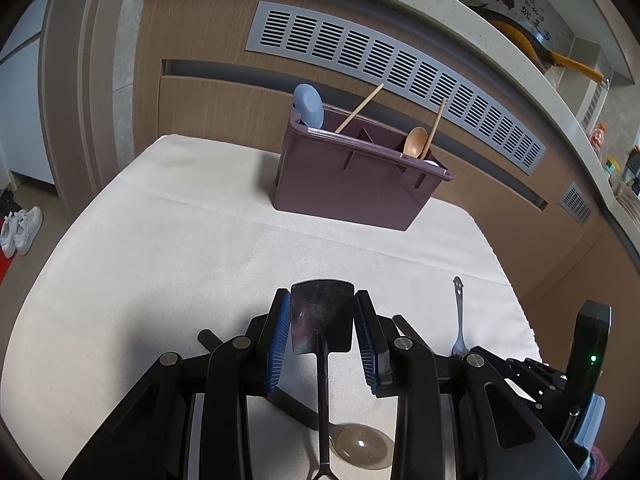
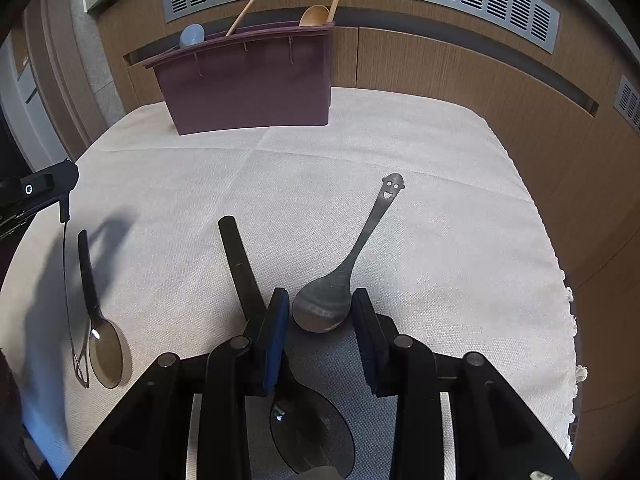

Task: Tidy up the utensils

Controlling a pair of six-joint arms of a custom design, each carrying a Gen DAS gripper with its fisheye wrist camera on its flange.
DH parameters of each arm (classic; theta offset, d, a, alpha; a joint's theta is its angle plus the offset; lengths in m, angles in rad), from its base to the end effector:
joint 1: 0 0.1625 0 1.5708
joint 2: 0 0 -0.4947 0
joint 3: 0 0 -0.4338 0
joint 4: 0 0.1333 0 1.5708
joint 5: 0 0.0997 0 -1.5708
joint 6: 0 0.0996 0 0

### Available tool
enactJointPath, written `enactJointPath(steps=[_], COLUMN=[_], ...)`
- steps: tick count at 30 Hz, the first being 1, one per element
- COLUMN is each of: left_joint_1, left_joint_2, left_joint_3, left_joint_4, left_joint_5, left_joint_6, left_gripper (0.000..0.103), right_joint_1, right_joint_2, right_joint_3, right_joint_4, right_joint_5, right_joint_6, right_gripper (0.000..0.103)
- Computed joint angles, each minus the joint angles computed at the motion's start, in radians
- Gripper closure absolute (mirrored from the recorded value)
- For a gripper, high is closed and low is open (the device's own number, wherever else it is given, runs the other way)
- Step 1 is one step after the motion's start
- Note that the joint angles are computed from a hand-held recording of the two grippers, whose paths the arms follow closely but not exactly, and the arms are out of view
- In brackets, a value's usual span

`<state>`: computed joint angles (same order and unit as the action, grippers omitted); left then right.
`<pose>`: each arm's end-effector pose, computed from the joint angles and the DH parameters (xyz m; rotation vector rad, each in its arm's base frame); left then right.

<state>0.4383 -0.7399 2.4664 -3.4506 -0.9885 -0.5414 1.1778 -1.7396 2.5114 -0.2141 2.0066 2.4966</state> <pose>-0.2908 -0.3440 0.0005 0.7441 2.6625 -0.7572 -0.0121 -0.2674 0.2152 0.0082 -2.1769 0.8037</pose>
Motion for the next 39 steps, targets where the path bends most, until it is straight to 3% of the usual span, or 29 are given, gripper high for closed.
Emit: enactJointPath(steps=[5, 8, 10, 12, 14, 17, 21, 25, 28, 33, 38, 39], left_joint_1=[0.002, 0.003, 0.0, -0.004, -0.011, -0.025, -0.049, -0.064, -0.063, -0.055, -0.05, -0.05], left_joint_2=[0.007, 0.01, 0.01, 0.007, 0.004, -0.003, -0.017, -0.033, -0.034, -0.023, -0.011, -0.01], left_joint_3=[-0.003, -0.005, -0.002, 0.001, 0.008, 0.014, 0.021, 0.027, 0.027, 0.022, 0.026, 0.027], left_joint_4=[0.006, 0.01, 0.008, 0.003, -0.009, -0.026, -0.043, -0.029, -0.023, -0.017, -0.044, -0.043], left_joint_5=[-0.01, -0.016, -0.014, -0.011, 0.001, 0.02, 0.046, 0.062, 0.061, 0.049, 0.046, 0.046], left_joint_6=[0.001, 0.003, 0.002, 0.004, 0.005, 0.007, 0.016, 0.014, 0.011, 0.02, 0.023, 0.023], left_gripper=[0.07, 0.07, 0.07, 0.07, 0.07, 0.07, 0.07, 0.07, 0.07, 0.07, 0.071, 0.071], right_joint_1=[0.047, 0.1, 0.102, 0.048, 0.024, 0.017, 0.003, -0.045, -0.159, -0.139, 0.015, 0.02], right_joint_2=[0.043, 0.08, 0.077, 0.027, -0.033, -0.18, -0.334, -0.29, -0.241, -0.11, -0.01, -0.003], right_joint_3=[-0.004, 0.009, 0.012, 0.011, 0.03, 0.074, 0.055, -0.015, -0.017, 0.0, -0.007, -0.01], right_joint_4=[-0.053, -0.145, -0.147, -0.069, -0.063, -0.092, 0.022, 0.207, 0.294, 0.182, 0.021, 0.012], right_joint_5=[0.065, 0.151, 0.152, 0.065, 0.019, -0.056, -0.175, -0.221, -0.31, -0.18, 0.016, 0.028], right_joint_6=[0.04, -0.006, -0.032, -0.027, -0.06, -0.137, -0.159, -0.184, -0.155, -0.065, -0.023, -0.011], right_gripper=[0.066, 0.065, 0.067, 0.078, 0.097, 0.097, 0.099, 0.094, 0.083, 0.081, 0.072, 0.071])
